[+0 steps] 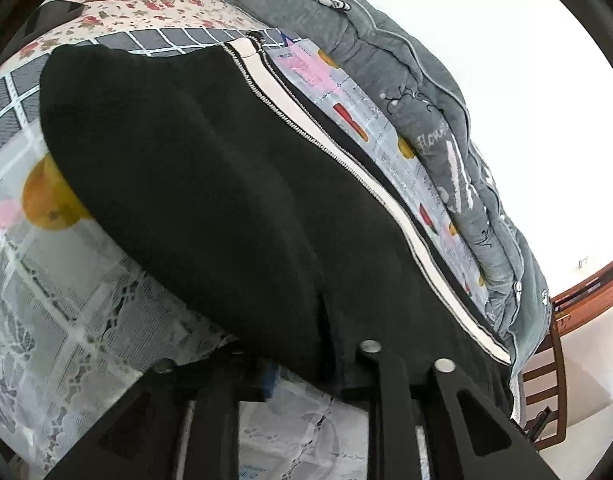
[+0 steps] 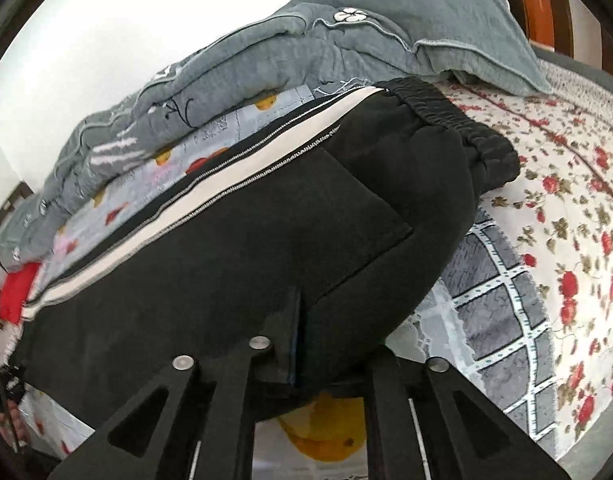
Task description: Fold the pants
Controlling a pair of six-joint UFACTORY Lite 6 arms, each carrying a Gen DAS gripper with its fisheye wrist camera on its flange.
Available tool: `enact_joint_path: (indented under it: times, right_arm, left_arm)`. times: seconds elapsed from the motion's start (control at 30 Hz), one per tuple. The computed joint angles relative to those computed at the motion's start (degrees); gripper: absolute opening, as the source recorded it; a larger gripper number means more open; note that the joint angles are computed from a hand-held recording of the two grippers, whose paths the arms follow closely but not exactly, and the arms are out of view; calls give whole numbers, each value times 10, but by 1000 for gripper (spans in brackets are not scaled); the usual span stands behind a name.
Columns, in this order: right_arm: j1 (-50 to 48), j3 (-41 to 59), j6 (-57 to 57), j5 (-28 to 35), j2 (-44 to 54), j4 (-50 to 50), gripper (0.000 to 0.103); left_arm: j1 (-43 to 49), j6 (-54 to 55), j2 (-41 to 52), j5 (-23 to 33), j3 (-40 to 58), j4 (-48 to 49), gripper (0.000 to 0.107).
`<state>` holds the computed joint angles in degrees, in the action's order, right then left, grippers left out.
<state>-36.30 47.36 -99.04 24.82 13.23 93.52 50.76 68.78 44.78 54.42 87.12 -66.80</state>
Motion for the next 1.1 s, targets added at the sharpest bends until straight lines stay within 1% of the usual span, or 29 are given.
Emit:
enact_joint_path:
  times: [0.03,0.1,0.17,0.23,0.27,0.37,0.4,0.43,0.5,0.57,0.6,0.67,0.73,0.8,0.87,0.9,0.93,0.97,1.0,1.03,1.07,1.1]
  right_arm:
    - [0,-8,-12,-4,-8,4,14]
    - [-6,-21,-23,-10,-23,-4,20]
    - [-19,-41,-37,-16,-50,-15,23]
    - [-33,-60,-51,-19,-77,-29,24]
    - [-41,-70,-53,-21,-94,-41,25]
    - [-63,-88,-50,-21,-139,-76,27]
    - [-71,-95,-49,-23,-158,-84,28]
    - [-77,-100,-51,-24,-174,-87,29]
    - [-84,-106,-50,-27,-197,-90,29]
    - [-86,-103,-37,-21,-211,-97,30]
    - [-84,-100,-26,-17,-212,-101,31]
    - [-76,-90,2,-11,-211,-118,32]
    - [-50,-83,27,-22,-216,-128,34]
    - [-11,-82,46,-45,-223,-128,38]
    - [29,-81,39,-72,-228,-107,41]
    - [47,-84,34,-88,-233,-94,41]
    - [65,-85,25,-103,-236,-78,41]
    - [80,-83,6,-112,-233,-53,41]
    - [96,-81,-16,-119,-227,-21,41]
    - [110,-75,-29,-122,-218,3,41]
    - [124,-65,-19,-125,-206,6,41]
    - [136,-56,14,-129,-197,-15,41]
  left_arm:
    - [0,16,-10,-9,-13,0,25]
    - [2,50,-30,-25,-37,-1,30]
    - [7,85,-57,-41,-68,-1,38]
    - [14,116,-78,-38,-88,5,42]
    - [16,137,-87,-29,-95,9,42]
    - [31,212,-111,61,-117,37,42]
    - [31,232,-127,75,-136,42,42]
    - [27,260,-158,65,-170,34,42]
    - [8,273,-193,24,-196,23,44]
    - [-19,263,-207,-28,-201,1,52]
    - [-24,258,-209,-44,-200,-7,54]
    - [-48,230,-207,-91,-185,-24,54]
    - [-71,199,-202,-130,-159,-33,54]
    - [-90,214,-207,-181,-154,-71,54]
    - [-115,295,-213,-256,-156,-158,55]
    - [-135,322,-208,-309,-144,-187,56]
    - [-154,325,-198,-352,-127,-193,57]
    - [-174,304,-177,-403,-97,-176,57]
    - [-183,259,-157,-430,-72,-135,57]
    - [-185,199,-128,-441,-37,-80,57]
    - [-183,139,-93,-434,5,-30,57]
    - [-178,79,-74,-424,33,24,57]
